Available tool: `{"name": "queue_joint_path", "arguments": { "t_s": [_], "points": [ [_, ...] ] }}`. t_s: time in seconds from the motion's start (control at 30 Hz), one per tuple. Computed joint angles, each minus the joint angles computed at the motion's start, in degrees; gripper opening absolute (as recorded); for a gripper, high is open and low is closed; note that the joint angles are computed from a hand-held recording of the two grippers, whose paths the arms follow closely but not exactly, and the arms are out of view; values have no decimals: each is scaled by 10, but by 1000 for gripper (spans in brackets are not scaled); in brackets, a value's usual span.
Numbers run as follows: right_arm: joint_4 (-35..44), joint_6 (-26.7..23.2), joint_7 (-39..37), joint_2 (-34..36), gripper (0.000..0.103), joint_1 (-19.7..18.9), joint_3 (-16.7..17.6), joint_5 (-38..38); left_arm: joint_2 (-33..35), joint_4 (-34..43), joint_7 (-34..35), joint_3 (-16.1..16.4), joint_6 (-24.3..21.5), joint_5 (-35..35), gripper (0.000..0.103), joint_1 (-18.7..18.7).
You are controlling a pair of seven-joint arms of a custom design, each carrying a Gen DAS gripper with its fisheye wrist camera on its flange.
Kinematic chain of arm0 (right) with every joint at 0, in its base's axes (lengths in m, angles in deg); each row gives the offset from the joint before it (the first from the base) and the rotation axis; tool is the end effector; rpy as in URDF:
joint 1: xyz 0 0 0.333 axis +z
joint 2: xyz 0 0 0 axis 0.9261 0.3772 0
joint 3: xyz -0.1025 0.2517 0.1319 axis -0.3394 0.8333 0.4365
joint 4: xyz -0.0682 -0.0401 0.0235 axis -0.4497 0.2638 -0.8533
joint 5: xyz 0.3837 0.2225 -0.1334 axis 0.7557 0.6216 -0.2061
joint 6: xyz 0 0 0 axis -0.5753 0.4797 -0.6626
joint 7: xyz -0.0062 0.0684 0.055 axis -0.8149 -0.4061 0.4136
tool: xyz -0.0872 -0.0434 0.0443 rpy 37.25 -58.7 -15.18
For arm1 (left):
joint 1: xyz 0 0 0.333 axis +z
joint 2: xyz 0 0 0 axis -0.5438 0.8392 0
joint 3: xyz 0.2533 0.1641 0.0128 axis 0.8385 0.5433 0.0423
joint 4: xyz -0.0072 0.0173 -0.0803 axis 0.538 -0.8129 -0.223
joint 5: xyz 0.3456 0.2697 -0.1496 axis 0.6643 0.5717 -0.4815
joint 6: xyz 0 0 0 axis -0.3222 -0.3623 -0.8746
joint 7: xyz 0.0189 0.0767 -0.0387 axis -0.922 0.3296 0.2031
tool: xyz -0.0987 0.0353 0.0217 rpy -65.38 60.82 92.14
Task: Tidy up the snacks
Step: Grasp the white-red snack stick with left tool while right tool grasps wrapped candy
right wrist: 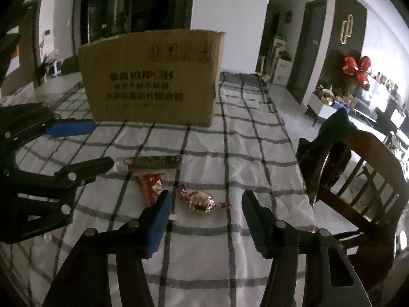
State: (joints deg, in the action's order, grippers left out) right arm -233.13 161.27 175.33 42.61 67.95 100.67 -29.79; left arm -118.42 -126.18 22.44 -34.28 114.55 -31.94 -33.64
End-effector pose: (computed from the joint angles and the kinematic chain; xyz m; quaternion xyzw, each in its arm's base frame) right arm 0.4334 0.2533 0.3691 -0.7768 0.4952 -0.2525 0.2961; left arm 0.4132 -0.2041 0.3737 -0.4559 0.7928 -0.2205 0.3393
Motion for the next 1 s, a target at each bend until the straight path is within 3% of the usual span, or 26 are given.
{"name": "queue_joint_path", "arguments": {
  "t_s": [0.33, 0.77, 0.93, 1.0],
  "points": [
    [26, -28, -14, 34, 49, 9, -16, -52, 64, 29, 76, 57, -14, -42, 40, -49],
    [55, -32, -10, 76, 44, 43, -66, -107, 112, 62, 150, 92, -19, -116, 37, -84],
    [66, -32, -42, 95, 41, 84, -109, -91, 124, 69, 198, 122, -25, -176, 29, -117],
    [68, -33, -89, 101, 28, 129, -151, -38, 124, 68, 200, 115, -21, -180, 27, -112]
  ]
}}
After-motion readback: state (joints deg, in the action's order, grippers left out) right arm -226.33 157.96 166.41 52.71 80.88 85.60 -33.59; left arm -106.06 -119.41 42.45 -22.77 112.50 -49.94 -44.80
